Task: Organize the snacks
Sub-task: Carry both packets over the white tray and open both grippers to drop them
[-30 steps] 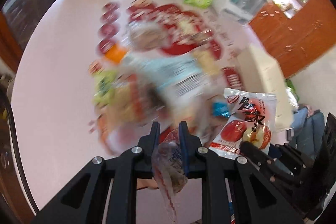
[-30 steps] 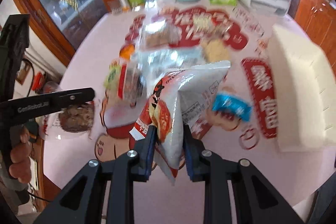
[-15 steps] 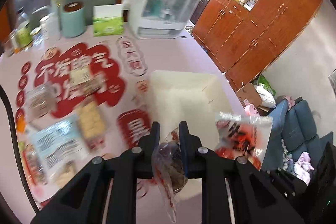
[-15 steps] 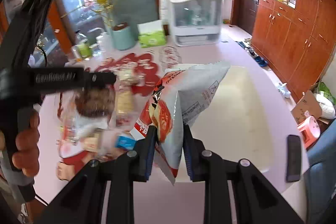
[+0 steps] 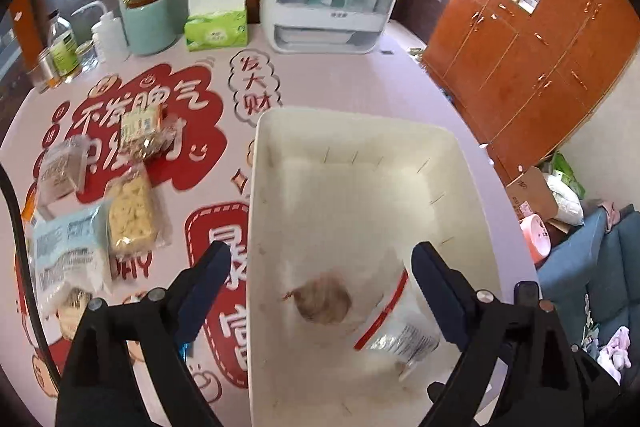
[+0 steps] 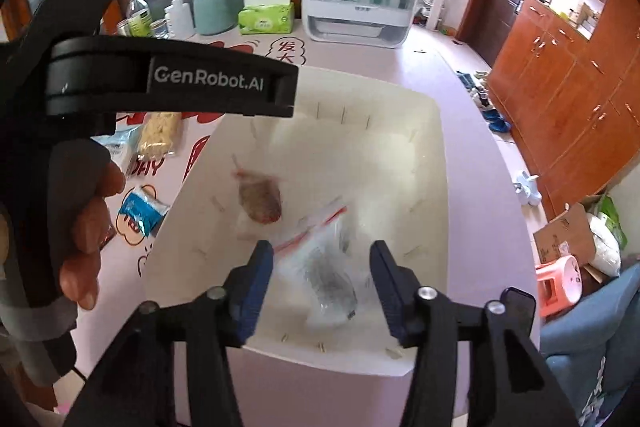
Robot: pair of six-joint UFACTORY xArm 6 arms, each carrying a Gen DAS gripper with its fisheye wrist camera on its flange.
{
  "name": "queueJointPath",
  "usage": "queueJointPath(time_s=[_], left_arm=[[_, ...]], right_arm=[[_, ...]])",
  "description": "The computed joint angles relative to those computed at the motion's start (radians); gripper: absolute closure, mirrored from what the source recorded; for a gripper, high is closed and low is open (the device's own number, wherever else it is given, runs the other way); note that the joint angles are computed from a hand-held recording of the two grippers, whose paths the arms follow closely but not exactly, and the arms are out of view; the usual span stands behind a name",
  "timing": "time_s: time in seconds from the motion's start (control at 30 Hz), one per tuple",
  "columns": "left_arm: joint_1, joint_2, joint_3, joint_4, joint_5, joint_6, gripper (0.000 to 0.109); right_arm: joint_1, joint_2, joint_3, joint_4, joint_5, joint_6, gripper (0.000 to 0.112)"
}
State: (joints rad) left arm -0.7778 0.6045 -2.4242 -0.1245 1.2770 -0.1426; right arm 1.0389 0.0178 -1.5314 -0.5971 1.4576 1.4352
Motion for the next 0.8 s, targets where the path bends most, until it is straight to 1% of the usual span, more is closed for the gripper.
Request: queueJointPath(time_s=[0.07,0.13,0.23,0.37,0.43,0.6,0.7,0.8], left_arm=[[0.002,-0.075,0.135,0.019,-0.068,-0.01,0.017],[0.0,-0.163,0.288,0.06,-0.163,-0.021,0.017],[0.0,-0.236,0.396,0.13,-0.222,-0.033,0.017],[0.026,-0.292,0.464,0.099,-0.241,-0.041,0.017],[0.036,-0.331,0.514,0.097,-0.271,-0.044,0.017],[0.043,-0.387,0.569,0.117,-0.299,-0.041,0.017],[0.042,-0.399,0.57,0.137,-0.294,-0.033,0.017],[0.048,-0.402,0.552,0.14,-0.267,-0.021,0.017]], right_arm=[[-0.007,-0.006,0.02,0.009,-0.039,-0.008,0.06],[-0.008,-0.015,0.041,0.011,-0.073,-0.019,0.06],[-0.01,-0.02,0.057,0.003,-0.106,-0.021,0.06],[-0.013,-0.021,0.066,0.004,-0.142,-0.005,0.06],[-0.012,-0.015,0.059,0.002,-0.144,0.0,0.06],[0.004,-0.006,0.04,-0.02,-0.125,0.033,0.06],[0.01,-0.006,0.03,-0.032,-0.11,0.056,0.06],[0.015,-0.005,0.018,-0.043,-0.095,0.078,0.06]])
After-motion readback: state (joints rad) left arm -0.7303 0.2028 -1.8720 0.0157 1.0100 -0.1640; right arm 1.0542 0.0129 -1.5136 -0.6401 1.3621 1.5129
